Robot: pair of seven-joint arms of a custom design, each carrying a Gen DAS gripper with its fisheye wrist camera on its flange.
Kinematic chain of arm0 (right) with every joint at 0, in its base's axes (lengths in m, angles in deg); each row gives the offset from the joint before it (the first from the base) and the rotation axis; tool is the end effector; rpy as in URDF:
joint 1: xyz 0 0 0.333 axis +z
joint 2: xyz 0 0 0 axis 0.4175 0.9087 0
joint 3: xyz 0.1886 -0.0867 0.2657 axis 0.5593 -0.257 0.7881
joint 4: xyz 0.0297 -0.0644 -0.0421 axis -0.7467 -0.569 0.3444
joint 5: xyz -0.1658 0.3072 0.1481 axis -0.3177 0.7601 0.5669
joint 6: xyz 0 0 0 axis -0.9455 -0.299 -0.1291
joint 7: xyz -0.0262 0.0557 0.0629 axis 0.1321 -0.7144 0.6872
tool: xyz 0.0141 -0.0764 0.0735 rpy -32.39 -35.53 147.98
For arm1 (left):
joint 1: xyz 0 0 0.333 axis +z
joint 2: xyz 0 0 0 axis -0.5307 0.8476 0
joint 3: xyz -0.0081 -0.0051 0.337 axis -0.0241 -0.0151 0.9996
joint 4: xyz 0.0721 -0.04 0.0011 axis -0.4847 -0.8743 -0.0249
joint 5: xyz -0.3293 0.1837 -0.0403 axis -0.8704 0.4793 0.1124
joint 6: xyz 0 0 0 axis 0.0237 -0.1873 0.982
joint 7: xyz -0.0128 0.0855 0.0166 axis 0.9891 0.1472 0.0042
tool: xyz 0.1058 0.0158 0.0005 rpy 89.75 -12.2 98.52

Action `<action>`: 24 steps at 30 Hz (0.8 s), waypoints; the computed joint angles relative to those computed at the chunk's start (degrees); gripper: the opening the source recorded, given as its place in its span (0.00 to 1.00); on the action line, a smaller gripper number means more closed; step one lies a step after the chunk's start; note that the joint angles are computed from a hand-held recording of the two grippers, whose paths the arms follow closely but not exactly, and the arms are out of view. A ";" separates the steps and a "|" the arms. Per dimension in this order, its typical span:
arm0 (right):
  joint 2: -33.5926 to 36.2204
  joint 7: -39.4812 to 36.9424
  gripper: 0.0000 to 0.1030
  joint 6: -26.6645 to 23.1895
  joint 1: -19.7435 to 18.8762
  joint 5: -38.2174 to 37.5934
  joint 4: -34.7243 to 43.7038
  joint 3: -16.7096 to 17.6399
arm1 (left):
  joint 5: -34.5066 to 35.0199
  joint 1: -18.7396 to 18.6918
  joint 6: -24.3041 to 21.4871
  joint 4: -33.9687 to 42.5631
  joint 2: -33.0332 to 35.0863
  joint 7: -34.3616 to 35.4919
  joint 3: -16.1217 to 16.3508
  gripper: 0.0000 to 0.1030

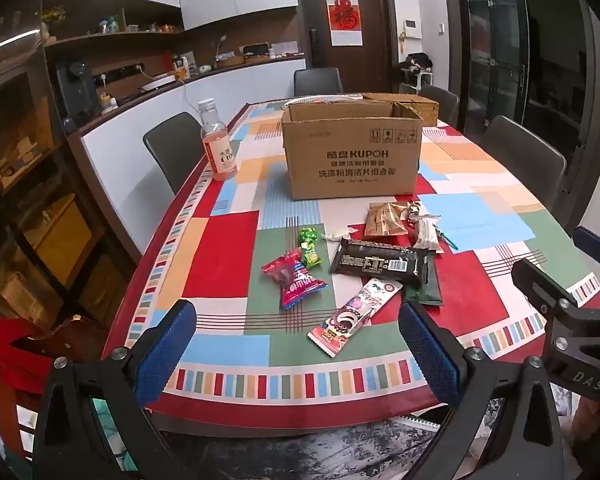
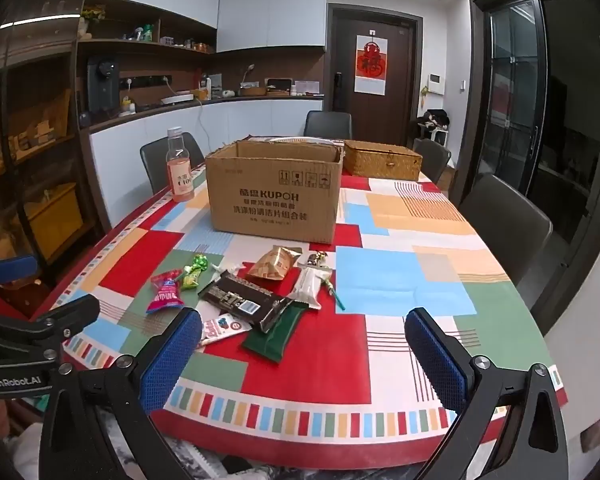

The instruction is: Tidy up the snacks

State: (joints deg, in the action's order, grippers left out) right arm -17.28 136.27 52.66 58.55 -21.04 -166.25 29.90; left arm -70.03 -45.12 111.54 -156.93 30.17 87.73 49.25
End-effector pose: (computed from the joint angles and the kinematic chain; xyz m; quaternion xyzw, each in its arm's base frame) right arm 0.6179 0.3437 0.5903 -0.5297 0.6984 -0.3949 0.2753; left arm 0.6946 -0.2799 0.5847 -0.4705 0.7852 -0.3124 0.2541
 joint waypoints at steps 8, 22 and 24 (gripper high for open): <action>0.23 -1.91 1.00 -1.69 -0.16 0.68 0.62 0.65 | -0.26 0.52 3.19 -3.18 -2.09 -0.97 0.02 1.00; 0.35 -1.45 1.00 -1.44 0.68 0.52 0.67 0.08 | 1.55 0.30 4.82 -4.74 -2.89 -3.10 0.42 1.00; -0.28 -1.35 1.00 -0.83 0.45 0.28 -0.18 -0.01 | 1.52 0.39 4.81 -4.70 -2.87 -3.00 0.32 1.00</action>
